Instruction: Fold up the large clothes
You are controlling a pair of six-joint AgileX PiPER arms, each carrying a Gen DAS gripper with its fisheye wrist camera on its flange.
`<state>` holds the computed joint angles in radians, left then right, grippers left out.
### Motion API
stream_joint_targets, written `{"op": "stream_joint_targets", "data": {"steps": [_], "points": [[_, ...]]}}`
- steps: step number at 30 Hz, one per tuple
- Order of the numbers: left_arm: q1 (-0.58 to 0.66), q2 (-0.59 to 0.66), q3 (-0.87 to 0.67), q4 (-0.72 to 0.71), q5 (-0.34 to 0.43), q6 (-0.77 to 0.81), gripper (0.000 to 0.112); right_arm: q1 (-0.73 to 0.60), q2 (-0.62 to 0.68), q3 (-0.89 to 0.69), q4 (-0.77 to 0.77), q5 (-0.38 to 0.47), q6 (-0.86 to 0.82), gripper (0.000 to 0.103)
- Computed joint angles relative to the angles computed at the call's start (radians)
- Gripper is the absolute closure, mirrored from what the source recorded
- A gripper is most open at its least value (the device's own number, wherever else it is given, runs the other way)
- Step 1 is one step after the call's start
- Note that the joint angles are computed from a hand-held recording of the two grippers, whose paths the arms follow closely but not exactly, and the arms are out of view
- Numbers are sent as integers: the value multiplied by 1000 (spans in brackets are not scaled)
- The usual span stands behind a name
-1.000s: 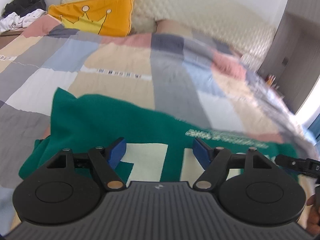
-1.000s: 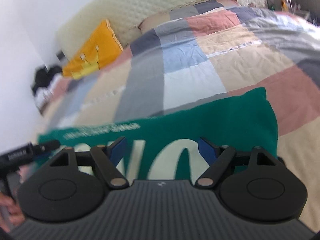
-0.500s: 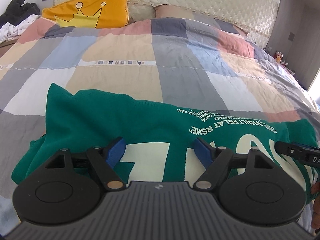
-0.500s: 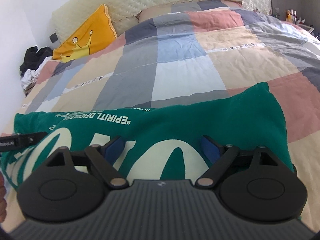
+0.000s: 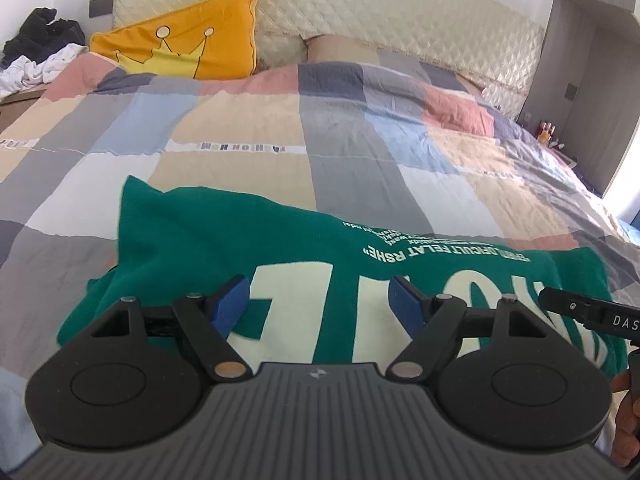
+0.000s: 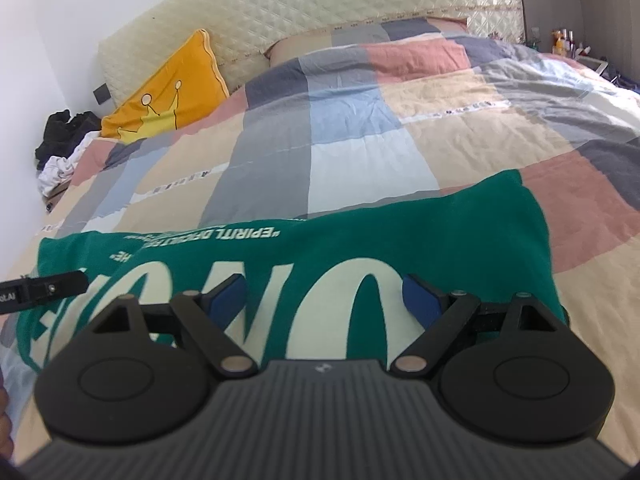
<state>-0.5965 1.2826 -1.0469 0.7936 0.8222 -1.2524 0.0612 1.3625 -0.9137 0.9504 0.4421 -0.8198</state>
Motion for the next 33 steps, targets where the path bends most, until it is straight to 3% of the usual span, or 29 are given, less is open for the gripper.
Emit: {"op": "stream_joint_targets", "data": {"steps": [6,15,19,22,24,26,33], "points": [[-169,-115,59,73,124,-154,32,-20,-157,79,-1,35,43,16],[-504,-221,131,138,349,-458,31,-223,-330,202,157,389,84,16],[-538,-248,158,119,330,-544,29,-252,-315,248,210,484,109,16],[-524,-265,189,100,294,-592,25,-286,-218,272,299,577,107,16],[-486,-282,213,71,243,-602,24,-275,-174,280,314,569,150,13],[-442,-302,239,43,180,-603,20,-266,-146,293,340,554,165,0],[-294,-339,296,-44,7,-579,15,-198,-59,305,443,470,201,0]]}}
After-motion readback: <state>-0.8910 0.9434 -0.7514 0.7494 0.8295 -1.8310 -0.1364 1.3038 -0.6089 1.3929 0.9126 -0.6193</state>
